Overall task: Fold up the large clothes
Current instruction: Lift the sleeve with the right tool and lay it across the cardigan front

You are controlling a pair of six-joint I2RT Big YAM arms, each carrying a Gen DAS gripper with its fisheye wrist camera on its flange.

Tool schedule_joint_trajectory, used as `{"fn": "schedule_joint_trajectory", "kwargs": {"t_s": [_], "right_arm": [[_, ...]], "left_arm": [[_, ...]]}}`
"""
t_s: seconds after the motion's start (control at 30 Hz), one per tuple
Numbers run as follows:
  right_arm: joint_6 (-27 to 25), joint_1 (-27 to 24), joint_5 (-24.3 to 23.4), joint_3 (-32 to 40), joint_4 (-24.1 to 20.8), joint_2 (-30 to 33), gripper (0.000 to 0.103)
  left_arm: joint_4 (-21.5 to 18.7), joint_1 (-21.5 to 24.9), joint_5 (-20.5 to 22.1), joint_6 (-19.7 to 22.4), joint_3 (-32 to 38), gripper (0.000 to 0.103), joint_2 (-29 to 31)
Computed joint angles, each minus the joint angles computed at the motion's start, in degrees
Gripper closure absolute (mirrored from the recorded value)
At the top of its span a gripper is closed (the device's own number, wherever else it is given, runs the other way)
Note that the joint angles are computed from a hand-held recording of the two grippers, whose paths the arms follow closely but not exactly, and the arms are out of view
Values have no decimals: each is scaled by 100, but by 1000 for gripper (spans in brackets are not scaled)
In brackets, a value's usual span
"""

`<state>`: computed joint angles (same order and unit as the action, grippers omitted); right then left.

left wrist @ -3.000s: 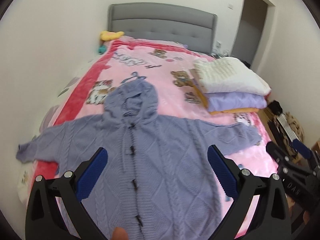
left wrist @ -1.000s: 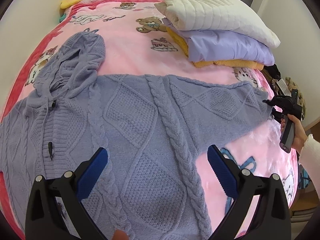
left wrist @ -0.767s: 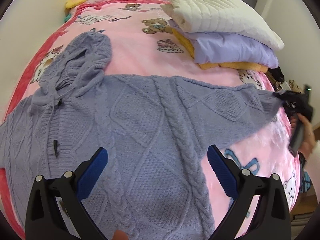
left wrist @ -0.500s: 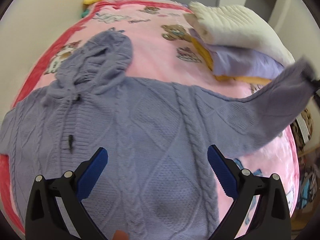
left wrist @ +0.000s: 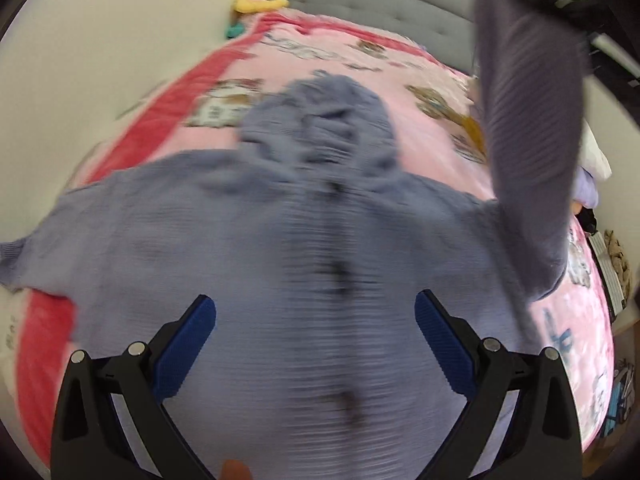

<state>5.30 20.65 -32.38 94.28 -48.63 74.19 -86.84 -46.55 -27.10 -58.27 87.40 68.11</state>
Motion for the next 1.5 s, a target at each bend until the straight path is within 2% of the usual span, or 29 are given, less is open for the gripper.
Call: {"fn": "schedule_joint_trajectory", "kwargs": {"t_s": [0.07,0.13,0.2,0.23,0.33,0.37,0.43,0.53,0.57,0.63,0.67,0.7,0.73,0.8,0.83,0.93,0.97,1.0,1.03,1.1,1.13,1.2,1.27,1.33,1.5], "right_arm": [[-61,763,751,-207,182,69,95],[-116,1438,1410,-377,337,170,95],[-22,1975,1749,-519,405,410,95],[-116,2083,1903,-565,441,552,95],[-689,2638,2577,-618,217,1008,94],[-772,2771,2712,-686,180,1077,94],[-954,2893,2839,-666,-4,1300,94],[-1219,3052,2964,-726,-205,1419,91],[-1250,3062,2931,-795,-198,1405,85],[-1247,3036,2694,-864,-179,1371,64],[-1177,2998,2322,-912,-152,1313,50],[-1100,2994,2110,-989,-71,1228,50],[-1024,2933,1650,-1125,96,1027,50],[-936,2894,1364,-1169,108,780,44],[-864,2843,1255,-1252,128,548,41],[-740,2685,1905,-1366,48,37,40],[-632,2555,2227,-1358,-120,-102,41],[-561,2403,2304,-1297,-245,-102,44],[-429,2158,2499,-1240,-464,-146,46],[-256,1735,2830,-1148,-838,-123,47],[-158,1458,3009,-1168,-970,-130,47],[-180,1022,2977,-1297,-1004,-131,47],[-482,630,2926,-1530,-953,-136,48],[-748,364,2796,-1839,-855,-167,45],[-1076,105,2758,-2158,-804,177,35]], "left_arm": [[-77,332,-22,468,-519,5,-720],[-186,652,-63,908,-838,5,-1183],[-293,1125,-92,1485,-1134,5,-1641],[-291,1490,12,1860,-1286,5,-1862],[-177,2317,309,2540,-1544,5,-2190],[-73,2668,523,2790,-1636,5,-2285],[78,3075,782,3103,-1746,5,-2372],[219,3276,987,3277,-1884,5,-2515],[278,3354,1086,3325,-1912,5,-2519],[328,3372,1188,3315,-1978,5,-2582],[371,3409,1275,3354,-1966,5,-2572],[368,3391,1287,3344,-1952,5,-2579],[412,3433,1377,3392,-1915,5,-2568],[513,3487,1574,3471,-1884,5,-2576],[618,3583,1845,3626,-1848,5,-2541],[823,3591,2441,4050,-1747,5,-2240],[1023,3518,2644,4142,-1730,5,-2105],[1201,3462,2912,4178,-1704,5,-1942],[1440,3394,3265,4139,-1671,5,-1700],[1791,3262,3584,3908,-1681,5,-1379],[2023,3201,3737,3656,-1726,5,-1169],[2107,3123,3850,3289,-1789,5,-905],[2234,3096,4036,2995,-1988,5,-767],[2429,3029,3951,2823,-2252,5,-838],[2634,2876,3746,2887,-2523,5,-876]]}}
